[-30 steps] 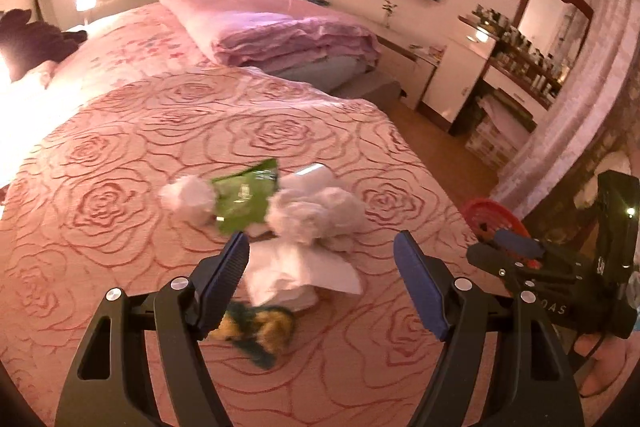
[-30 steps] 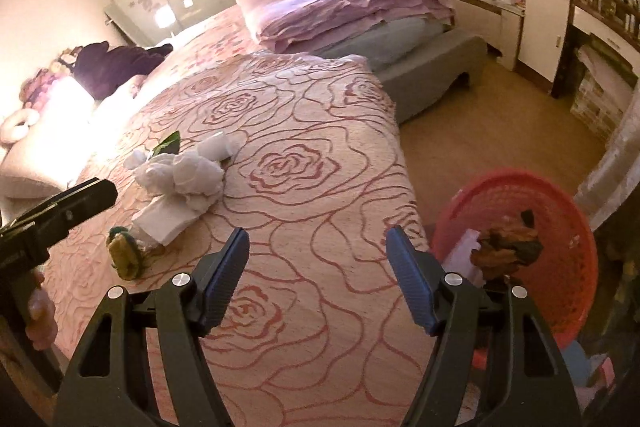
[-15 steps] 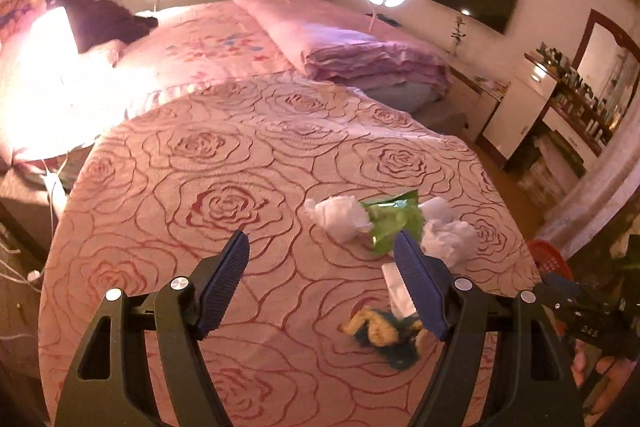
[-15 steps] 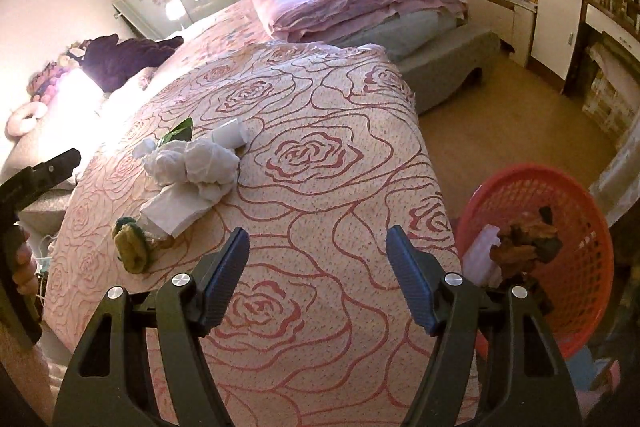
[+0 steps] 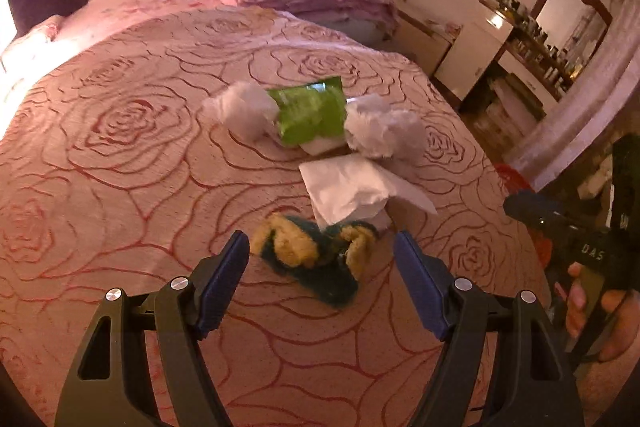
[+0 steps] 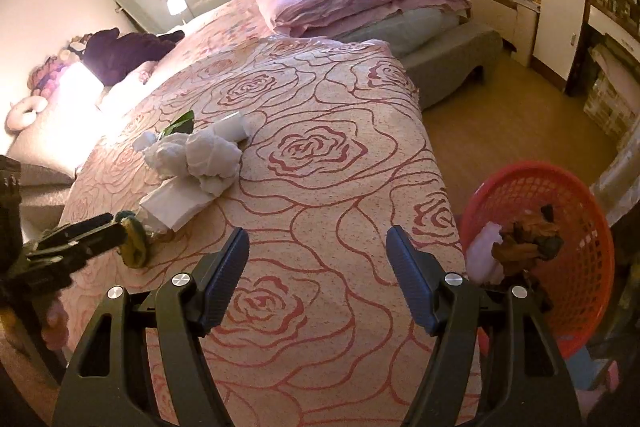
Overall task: Collect trash
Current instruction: 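Close the left gripper on the green-and-yellow fuzzy scrubber, then grasp the white mesh cloth with the right gripper while the left holds the scrubber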
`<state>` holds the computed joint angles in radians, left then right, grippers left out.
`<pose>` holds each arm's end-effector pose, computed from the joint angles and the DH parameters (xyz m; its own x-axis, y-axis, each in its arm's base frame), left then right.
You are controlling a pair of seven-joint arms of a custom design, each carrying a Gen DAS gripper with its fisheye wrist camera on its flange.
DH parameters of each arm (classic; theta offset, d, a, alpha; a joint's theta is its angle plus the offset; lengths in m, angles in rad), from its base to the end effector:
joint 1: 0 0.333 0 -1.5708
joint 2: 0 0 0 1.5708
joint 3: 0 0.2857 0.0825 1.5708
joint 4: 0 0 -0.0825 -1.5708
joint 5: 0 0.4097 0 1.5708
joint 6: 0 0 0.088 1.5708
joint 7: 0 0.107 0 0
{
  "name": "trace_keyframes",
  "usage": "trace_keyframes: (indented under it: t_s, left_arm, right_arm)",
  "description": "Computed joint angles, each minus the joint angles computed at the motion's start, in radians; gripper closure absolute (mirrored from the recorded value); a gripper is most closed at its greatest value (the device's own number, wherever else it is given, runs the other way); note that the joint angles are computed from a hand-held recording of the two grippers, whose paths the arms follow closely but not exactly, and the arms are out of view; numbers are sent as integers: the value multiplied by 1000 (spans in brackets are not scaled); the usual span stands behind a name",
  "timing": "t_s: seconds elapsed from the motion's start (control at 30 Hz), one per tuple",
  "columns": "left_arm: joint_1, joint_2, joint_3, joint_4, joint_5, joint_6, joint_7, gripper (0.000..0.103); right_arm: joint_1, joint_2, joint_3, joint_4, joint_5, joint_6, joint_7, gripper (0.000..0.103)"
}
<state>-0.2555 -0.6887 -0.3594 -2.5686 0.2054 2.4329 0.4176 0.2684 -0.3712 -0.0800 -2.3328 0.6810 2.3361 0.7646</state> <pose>0.3540 -0.2543 0.4972 0.3425 -0.9100 0.2336 -0.7268 -0.4141 -0.5480 0.4955 0.1032 0.4850 0.6170 -0.7402 -0.2672 -0.7160 -0.3872 -0.5808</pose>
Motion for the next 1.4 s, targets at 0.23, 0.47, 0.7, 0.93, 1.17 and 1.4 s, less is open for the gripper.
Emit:
trace_keyframes:
  t_s: [0.23, 0.47, 0.7, 0.93, 1.17, 1.4]
  left_arm:
    - [1, -15, 10, -59, -8, 87, -5, 45]
    - [-5, -93, 3, -113, -23, 104, -22, 53]
    - [-13, -214, -14, -166, -29, 49, -65, 53]
    - [-12, -260, -20, -181, -21, -2, -91, 53]
    - [-13, -274, -21, -185, -11, -20, -104, 53]
    - [-14, -267, -23, -180, -6, -23, -108, 53]
  right_arm:
    - [18, 6, 17, 10, -12, -2, -9, 34]
    - [58, 42, 47, 53, -9, 7, -18, 32]
    - [99, 90, 79, 107, 20, 24, -18, 19]
    - [114, 162, 114, 163, 4, 35, 4, 19]
    - [119, 194, 129, 182, -15, 49, 5, 39]
    - [107, 174, 116, 171, 2, 28, -14, 57]
